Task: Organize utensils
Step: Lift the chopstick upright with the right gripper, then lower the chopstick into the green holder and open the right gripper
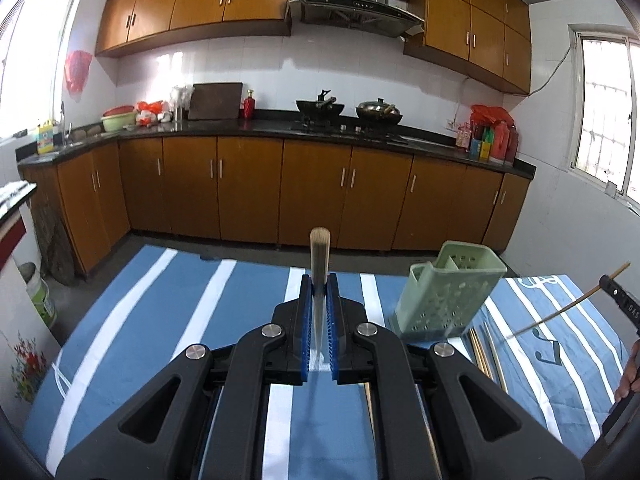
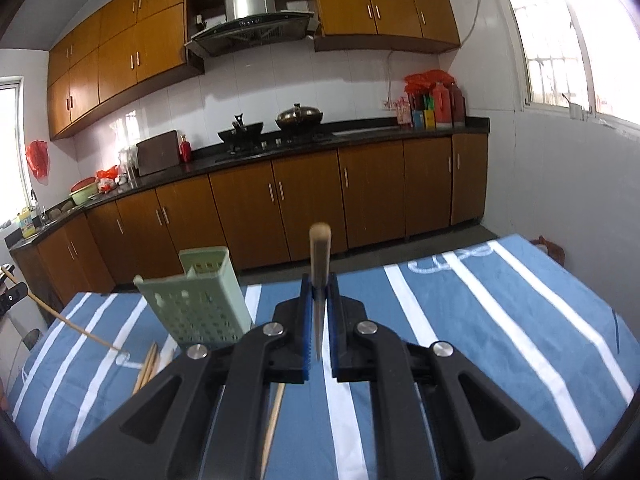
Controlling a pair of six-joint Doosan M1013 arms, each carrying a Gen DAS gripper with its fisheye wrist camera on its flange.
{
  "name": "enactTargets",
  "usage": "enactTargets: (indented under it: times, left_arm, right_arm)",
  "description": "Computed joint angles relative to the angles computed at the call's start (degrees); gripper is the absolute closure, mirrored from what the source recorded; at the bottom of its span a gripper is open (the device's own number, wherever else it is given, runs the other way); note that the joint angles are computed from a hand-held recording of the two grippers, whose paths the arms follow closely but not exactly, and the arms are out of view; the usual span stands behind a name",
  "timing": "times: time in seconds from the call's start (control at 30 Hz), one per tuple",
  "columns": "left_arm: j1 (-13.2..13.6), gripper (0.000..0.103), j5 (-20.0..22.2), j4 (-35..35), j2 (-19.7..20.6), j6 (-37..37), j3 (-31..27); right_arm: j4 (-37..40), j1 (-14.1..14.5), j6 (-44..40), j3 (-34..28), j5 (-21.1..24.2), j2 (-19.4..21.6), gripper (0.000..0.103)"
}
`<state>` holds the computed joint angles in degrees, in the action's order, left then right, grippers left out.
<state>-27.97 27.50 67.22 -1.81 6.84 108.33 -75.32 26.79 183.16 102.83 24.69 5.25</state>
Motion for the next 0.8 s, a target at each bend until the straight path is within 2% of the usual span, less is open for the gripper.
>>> enactTargets:
  times: [0.13,0.27,0.43,0.5,0.57,0.63,0.8]
  left_arm:
    - [0.2,0.096,0.0,1.3,0.0,0.3,-1.8]
    - [0.0,0.096,-0.6,5.0,-0.2,-2.2,-3.9]
    - [-0.6,0.096,-2.7,14.2,0.4,-11.5,-7.2]
    - [-1.1,0.096,-3.3,19.2,0.9,-17.1,-8.3]
    - [-1.4,0.096,-4.2,22.4,1.7,-21.2,-9.4]
    - [-1.4,0.096,-5.7,23.8,2.7,-23.9,-9.9]
    - [-1.8,0.096,-6.1,26.8,5.2,-28.6,-10.2]
  right_arm:
    - [-2.3,-0.3,0.2,-2.2,-0.2,-0.5,0.095]
    - [-8.6,-0.8,6.3,-4.3,-2.6,-1.4,0.095]
    - [-17.3,-1.0,15.4,-6.4,-6.9,-1.8,0.095]
    - [-18.2,-1.0,15.8,-7.4,-8.6,-1.4,0.095]
    - [-17.2,-0.6,13.3,-8.3,-9.5,-0.7,0.095]
    - [-13.0,-0.6,8.4,-9.2,-10.6,0.2,0.095]
    - [3.3,-1.0,-7.2,-10.8,-12.5,2.4,0.095]
